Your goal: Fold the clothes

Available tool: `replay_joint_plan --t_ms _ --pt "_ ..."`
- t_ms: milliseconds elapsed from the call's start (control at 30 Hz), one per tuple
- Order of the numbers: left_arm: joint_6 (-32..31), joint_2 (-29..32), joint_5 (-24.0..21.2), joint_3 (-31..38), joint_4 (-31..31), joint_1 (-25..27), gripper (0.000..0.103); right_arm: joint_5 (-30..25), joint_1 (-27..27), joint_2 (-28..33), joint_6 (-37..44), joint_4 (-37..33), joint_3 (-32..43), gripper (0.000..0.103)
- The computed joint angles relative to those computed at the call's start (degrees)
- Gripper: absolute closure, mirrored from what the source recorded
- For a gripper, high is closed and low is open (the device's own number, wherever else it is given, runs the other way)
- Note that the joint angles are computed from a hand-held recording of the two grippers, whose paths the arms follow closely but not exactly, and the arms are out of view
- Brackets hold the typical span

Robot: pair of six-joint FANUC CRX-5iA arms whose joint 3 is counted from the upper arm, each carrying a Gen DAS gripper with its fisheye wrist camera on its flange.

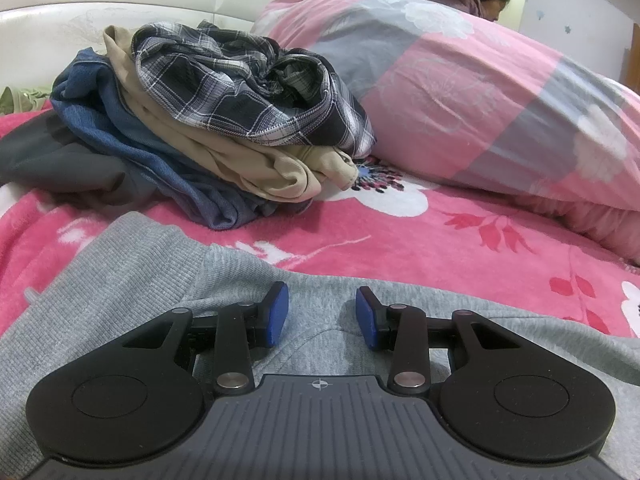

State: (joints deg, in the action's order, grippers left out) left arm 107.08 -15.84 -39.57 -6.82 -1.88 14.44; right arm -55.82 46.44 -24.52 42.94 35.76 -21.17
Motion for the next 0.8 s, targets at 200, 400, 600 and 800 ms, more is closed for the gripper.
replay_joint_plan --t_ms 200,400,600,800 --pt "-0.7 -0.2 0.5 -0.5 1.0 0.3 0.064 -1.6 -1.1 1.2 2.1 -3.5 2.8 0.0" --pt "-1.2 -0.4 0.9 -0.9 1.7 0.5 0.064 -2.6 -1.4 1.9 3.2 -4.7 4.0 0.0" --pt "-1.7 -0.4 1.2 -1.2 2.4 0.8 0.063 -3.1 -2.0 2.1 5.8 -6.6 5.1 0.0" --pt "-2.2 -0.5 1.5 -1.5 3.0 1.0 0.062 -3.0 -2.9 2.1 8.3 -9.2 6.2 0.0"
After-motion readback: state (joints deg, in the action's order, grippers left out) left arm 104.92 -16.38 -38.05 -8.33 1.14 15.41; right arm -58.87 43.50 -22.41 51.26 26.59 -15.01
